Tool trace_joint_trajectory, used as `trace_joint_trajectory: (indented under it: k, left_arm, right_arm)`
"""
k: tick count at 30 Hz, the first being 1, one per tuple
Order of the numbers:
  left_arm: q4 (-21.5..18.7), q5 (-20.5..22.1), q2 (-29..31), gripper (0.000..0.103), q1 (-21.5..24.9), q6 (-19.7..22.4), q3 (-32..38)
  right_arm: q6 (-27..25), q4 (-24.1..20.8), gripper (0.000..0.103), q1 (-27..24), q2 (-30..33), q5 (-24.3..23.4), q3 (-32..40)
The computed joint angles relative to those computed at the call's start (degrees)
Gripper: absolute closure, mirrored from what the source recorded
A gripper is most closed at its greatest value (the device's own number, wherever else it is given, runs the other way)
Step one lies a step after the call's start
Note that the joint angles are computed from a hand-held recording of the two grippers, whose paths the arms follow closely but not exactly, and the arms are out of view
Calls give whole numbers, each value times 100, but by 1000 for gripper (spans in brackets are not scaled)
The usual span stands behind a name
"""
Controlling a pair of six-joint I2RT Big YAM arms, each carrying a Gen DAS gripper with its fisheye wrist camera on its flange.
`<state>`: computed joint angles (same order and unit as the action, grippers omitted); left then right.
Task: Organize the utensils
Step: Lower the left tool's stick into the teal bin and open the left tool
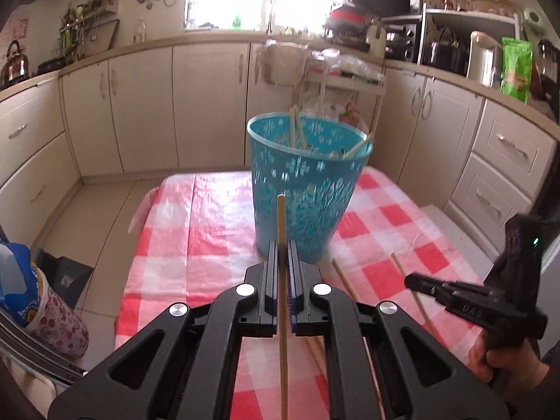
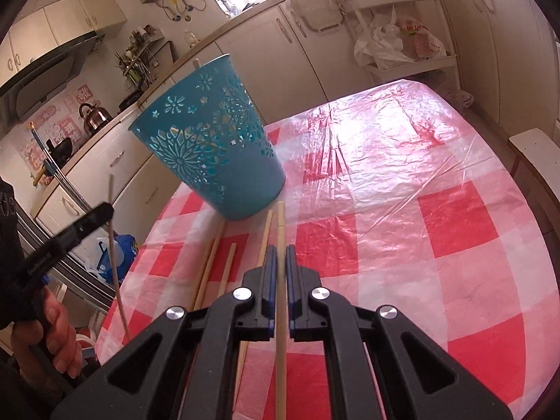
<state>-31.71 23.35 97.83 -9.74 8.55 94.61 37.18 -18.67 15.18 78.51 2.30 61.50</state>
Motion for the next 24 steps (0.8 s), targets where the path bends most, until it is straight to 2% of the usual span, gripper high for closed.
trace_joint_trajectory:
  k: [3,5,9,11,17,24]
  left_arm:
    - [585,476,-63,98,107,-527,87]
    - [944,612,-43,98,135,-895,206]
    - [1606,615,129,98,141,-1561,608]
    - [1814,550,278,98,104,-1783,895]
    - [1972,410,738,98,-52,-2149,1778]
    - [2046,301,948,98,-184,-2076,2104]
  right_arm:
    - [35,67,97,-29,-9,-14,-18]
    - [39,90,97,-24,-17,-10,-28]
    - [26,170,97,-10,-41,-7,-79]
    - [12,224,97,-10,-78,-2,-141]
    - [48,386,97,-40,-134,-26,-241]
    - [92,467,97,-82,-143,-102,-266]
